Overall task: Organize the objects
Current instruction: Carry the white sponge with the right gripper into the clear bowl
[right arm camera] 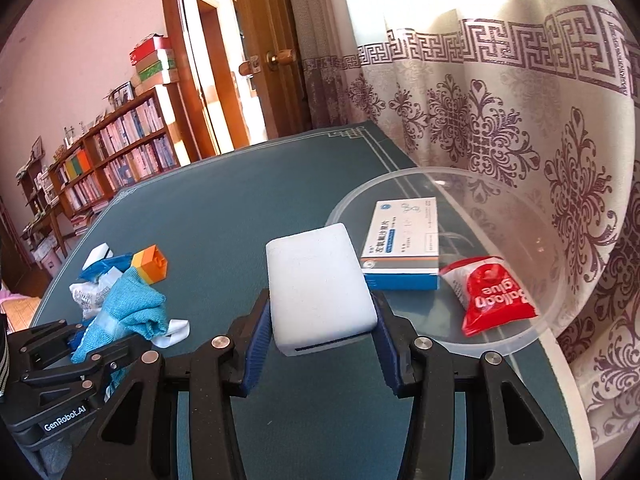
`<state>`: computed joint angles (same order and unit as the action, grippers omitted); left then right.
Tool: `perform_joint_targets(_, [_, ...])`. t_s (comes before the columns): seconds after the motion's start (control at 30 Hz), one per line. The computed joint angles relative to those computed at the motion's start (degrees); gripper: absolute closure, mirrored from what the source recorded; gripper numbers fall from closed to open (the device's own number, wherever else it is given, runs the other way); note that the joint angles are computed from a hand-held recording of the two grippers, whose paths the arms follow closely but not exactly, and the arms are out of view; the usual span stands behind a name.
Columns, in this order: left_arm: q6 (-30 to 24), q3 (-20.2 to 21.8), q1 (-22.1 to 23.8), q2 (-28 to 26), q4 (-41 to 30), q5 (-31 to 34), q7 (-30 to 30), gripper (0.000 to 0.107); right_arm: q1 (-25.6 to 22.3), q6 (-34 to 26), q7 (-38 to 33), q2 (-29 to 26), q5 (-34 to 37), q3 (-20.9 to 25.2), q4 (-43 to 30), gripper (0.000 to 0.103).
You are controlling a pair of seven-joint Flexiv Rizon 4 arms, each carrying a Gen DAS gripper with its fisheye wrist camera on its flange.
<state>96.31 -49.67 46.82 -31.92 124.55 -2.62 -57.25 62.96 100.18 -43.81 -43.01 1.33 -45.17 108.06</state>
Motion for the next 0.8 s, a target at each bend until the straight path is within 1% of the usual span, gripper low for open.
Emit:
perform_joint_targets(0.17, [-0.4,0.1,-0.9,0.0,-0.4,-0.1,0.4,0.071,0.9,-0.5,1.4,-0.9,1.5,-4.0,0.9,0.055])
perform_joint_targets(0.4, [-0.8,1.0,-2.9,0.1,-1.0,-0.9,1.2,0.071,1.7,-2.0,3.1,-3.2,1.3,-8.4,0.7,0.055])
perform_joint_targets(0.57, [-0.9,1.7,-4.1,0.2,-1.4,-1.5,1.6,0.071,1.3,-4.6,5.1,-5.2,-0.2,-10.8,-0.7,0.055])
perform_joint_targets(0.73, [-1.2,2.5,-5.5,0.3,-1.9,-2.2,2.1,0.071,-0.3,-7.2,8.5,-7.5,-2.6,-12.3,-3.0,0.054])
perform_joint_targets(0.8, [-1.3,2.8,-6.0,0.2,-2.1,-2.4,2.4,0.071,-1.3,-8.3,9.6,-8.0,-3.8,-12.2,-3.7,0.053])
